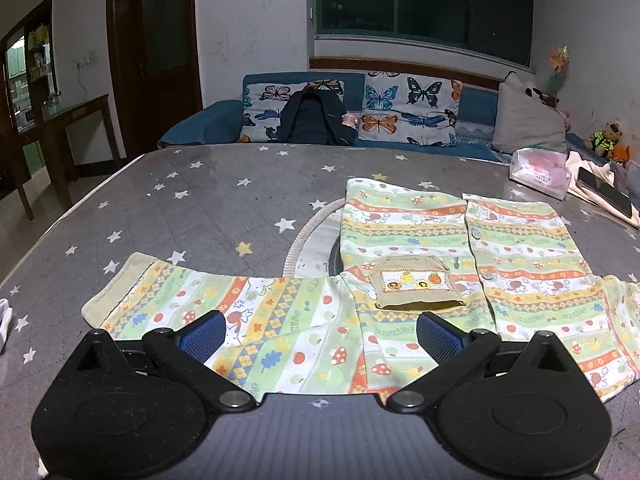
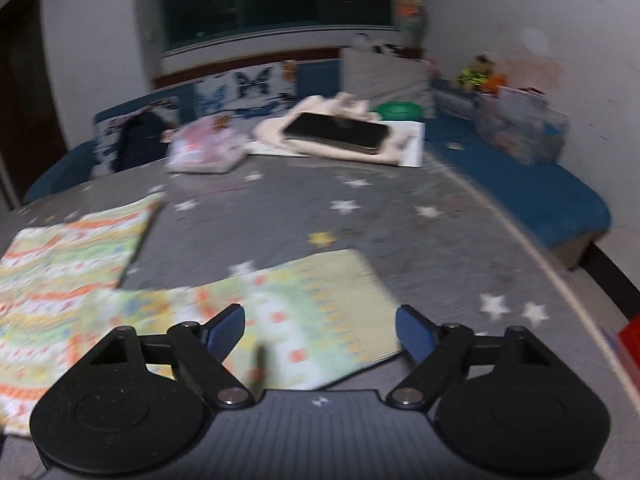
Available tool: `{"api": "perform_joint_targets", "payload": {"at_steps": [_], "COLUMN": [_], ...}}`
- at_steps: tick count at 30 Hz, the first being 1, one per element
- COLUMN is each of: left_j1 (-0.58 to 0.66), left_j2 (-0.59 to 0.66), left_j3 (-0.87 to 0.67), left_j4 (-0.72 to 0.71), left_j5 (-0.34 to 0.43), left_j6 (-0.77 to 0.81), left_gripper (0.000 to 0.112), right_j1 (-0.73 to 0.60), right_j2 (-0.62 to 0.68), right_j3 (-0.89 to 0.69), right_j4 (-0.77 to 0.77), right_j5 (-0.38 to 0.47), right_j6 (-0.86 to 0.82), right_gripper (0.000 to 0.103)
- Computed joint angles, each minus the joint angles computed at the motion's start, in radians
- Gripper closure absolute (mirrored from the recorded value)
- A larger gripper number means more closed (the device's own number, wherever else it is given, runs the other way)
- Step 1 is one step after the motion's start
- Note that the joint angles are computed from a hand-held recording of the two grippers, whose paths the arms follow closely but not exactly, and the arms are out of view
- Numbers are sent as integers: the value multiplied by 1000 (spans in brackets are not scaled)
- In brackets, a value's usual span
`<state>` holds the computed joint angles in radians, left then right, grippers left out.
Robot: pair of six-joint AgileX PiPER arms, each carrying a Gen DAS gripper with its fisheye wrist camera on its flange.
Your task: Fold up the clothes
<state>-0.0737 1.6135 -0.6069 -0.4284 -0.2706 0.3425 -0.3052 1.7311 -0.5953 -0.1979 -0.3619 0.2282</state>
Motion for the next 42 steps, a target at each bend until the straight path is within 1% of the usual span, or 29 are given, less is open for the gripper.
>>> {"api": "perform_joint_targets", "payload": {"at_steps": [2,4,5,7,8,10,11,13,14,15,16,17,19,21,26,29,32,35,39,42], "left_j1": [-3,-9,-12,-14,-16,-18,-19,-20,-21,-21,-22,-22,-21,-17,0,2,7,15,36,51], "left_j2": [4,8,10,10,11,11,13,15,15,15,15,15,13,10,9,9,7,9,2,-2], "left_j3": [-2,-5,-6,-7,-8,-9,-10,-12,-11,-9,-7,-5,-1,2,4,9,19,27,41,52], "left_j4": [-9,-30,-41,-53,-60,-72,-79,-88,-86,-81,-76,-71,-64,-52,24,66,123,162,273,329], "left_j5": [3,5,5,7,7,8,9,11,12,11,10,9,7,8,13,11,4,-3,-8,-13], "left_j6": [7,27,37,49,55,68,73,79,75,69,62,57,50,39,-40,-81,-132,-170,-274,-327], "left_gripper": [9,9,9,9,9,9,9,9,9,9,9,9,9,9,9,9,9,9,9,9], "right_j1": [-30,-55,-58,-63,-62,-52,-52,-55,-62,-69,-75,-81,-89,-95,-88,-43,36,121,251,338], "right_j2": [19,42,51,70,74,75,73,69,68,68,68,69,59,37,-66,-129,-169,-179,-163,-138], "right_j3": [-29,-58,-68,-86,-83,-70,-66,-64,-67,-69,-71,-74,-67,-52,-30,-40,-68,-113,-195,-250], "right_j4": [-13,-105,-123,-157,-161,-101,-110,-165,-219,-273,-321,-368,-422,-473,-703,-823,-888,-962,-1042,-1053], "right_j5": [21,46,59,86,82,64,60,57,56,53,50,47,33,8,-44,-55,-41,-45,-31,-20], "right_j6": [11,92,110,145,148,79,82,131,183,237,287,336,399,461,707,844,935,1040,1175,1221], "right_gripper": [25,32,33,38,39,44,46,65,70,81,89,91,94,94,95,95,95,95,96,96]}}
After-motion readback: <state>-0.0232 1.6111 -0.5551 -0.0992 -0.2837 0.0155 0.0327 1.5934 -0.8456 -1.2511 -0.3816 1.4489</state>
